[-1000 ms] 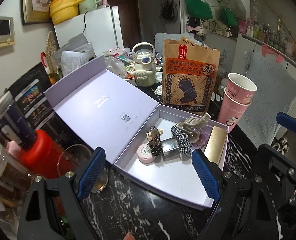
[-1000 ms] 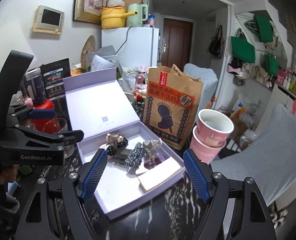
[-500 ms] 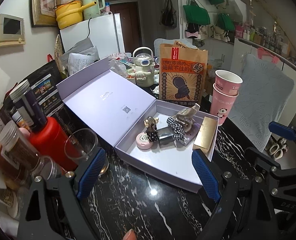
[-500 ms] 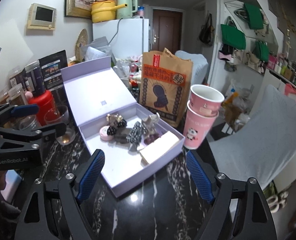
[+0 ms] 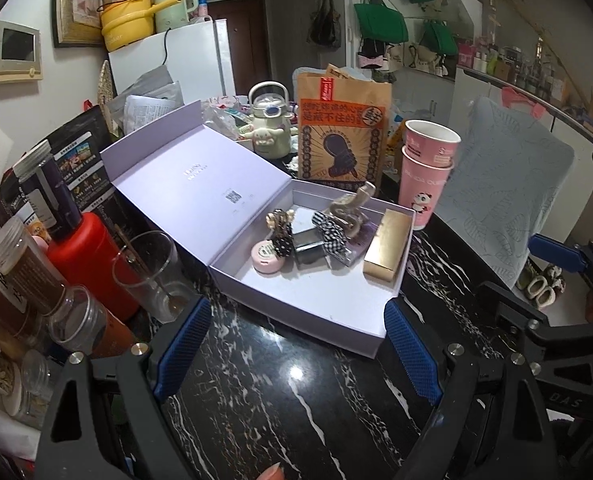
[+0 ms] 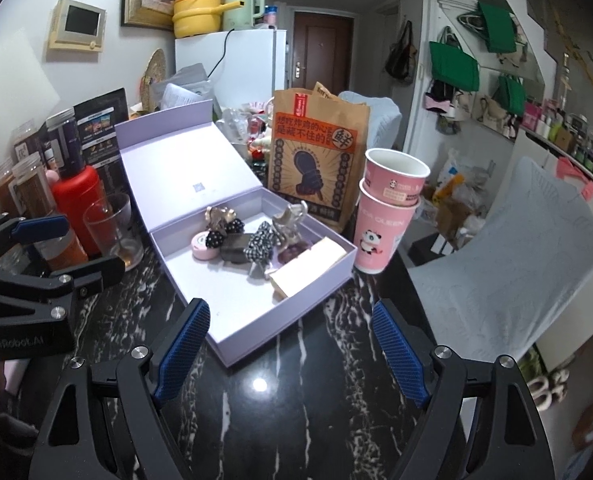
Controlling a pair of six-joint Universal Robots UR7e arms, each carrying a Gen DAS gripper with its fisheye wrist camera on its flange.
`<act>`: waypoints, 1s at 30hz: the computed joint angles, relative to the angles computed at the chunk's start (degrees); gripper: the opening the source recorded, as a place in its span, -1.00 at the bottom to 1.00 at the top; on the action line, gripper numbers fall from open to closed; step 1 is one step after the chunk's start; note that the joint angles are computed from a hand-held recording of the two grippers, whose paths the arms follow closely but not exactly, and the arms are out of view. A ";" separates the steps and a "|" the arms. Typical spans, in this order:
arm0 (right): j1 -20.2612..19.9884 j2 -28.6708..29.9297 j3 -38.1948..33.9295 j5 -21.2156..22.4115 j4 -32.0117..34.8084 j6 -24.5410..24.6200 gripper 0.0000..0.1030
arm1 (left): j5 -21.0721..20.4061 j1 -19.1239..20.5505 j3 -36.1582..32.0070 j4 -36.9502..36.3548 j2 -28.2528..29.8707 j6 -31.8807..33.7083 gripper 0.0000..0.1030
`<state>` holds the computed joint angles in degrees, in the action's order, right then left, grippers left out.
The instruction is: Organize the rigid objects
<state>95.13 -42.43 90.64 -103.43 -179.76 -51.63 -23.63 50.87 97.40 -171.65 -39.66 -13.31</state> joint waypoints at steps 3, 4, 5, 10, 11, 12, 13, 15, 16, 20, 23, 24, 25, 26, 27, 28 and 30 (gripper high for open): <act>0.01 -0.04 0.25 -0.15 -0.43 -0.29 0.64 | 0.11 -0.18 -0.05 0.12 0.17 0.00 0.73; 0.00 -0.06 0.31 -0.16 -0.53 -0.35 0.64 | 0.31 -0.24 -0.07 0.06 0.24 0.03 0.73; 0.00 -0.07 0.34 -0.15 -0.65 -0.42 0.64 | 0.44 -0.26 -0.08 0.07 0.25 0.03 0.73; 0.01 -0.12 0.40 -0.21 -0.77 -0.47 0.64 | 0.58 -0.36 0.16 0.05 0.04 -0.52 0.73; 0.01 -0.12 0.42 -0.16 -0.78 -0.51 0.64 | 0.65 -0.36 0.19 -0.05 0.00 -0.44 0.73; 0.00 -0.14 0.44 -0.13 -0.78 -0.57 0.64 | 0.71 -0.38 0.24 -0.05 -0.02 -0.45 0.73; -0.01 -0.14 0.44 -0.13 -0.75 -0.60 0.64 | 0.76 -0.39 0.28 0.07 -0.08 -0.58 0.73; -0.02 -0.17 0.47 -0.15 -0.65 -0.63 0.64 | 0.80 -0.39 0.35 0.07 -0.14 -0.68 0.73; -0.02 -0.18 0.56 -0.19 -0.71 -0.68 0.64 | 0.86 -0.39 0.42 0.10 -0.20 -0.81 0.73; 0.05 -0.38 0.92 -0.07 -0.96 -1.07 0.64 | 1.09 -0.40 0.46 0.72 -0.28 -1.29 0.73; 0.14 -0.51 1.14 0.07 -1.15 -1.33 0.64 | 1.19 -0.43 0.60 0.56 -0.28 -0.96 0.73; 0.13 -0.60 1.23 0.22 -1.12 -1.35 0.64 | 1.17 -0.43 0.67 0.63 -0.33 -1.02 0.73; 0.16 -0.60 1.25 0.27 -1.18 -1.37 0.64 | 1.06 -0.40 0.72 0.76 -0.38 -1.12 0.73; 0.20 -0.63 1.35 0.24 -1.37 -1.46 0.64 | 1.03 -0.41 0.74 0.96 -0.42 -1.32 0.73; 0.22 -0.68 1.43 0.28 -1.52 -1.53 0.64 | 1.04 -0.42 0.74 1.46 -0.49 -1.74 0.73; 0.22 -0.73 1.48 0.33 -1.55 -1.56 0.64 | 1.12 -0.42 0.79 1.95 -0.56 -2.19 0.73; 0.23 -0.80 1.56 0.41 -1.59 -1.61 0.64 | 1.20 -0.44 0.89 2.40 -0.63 -2.79 0.73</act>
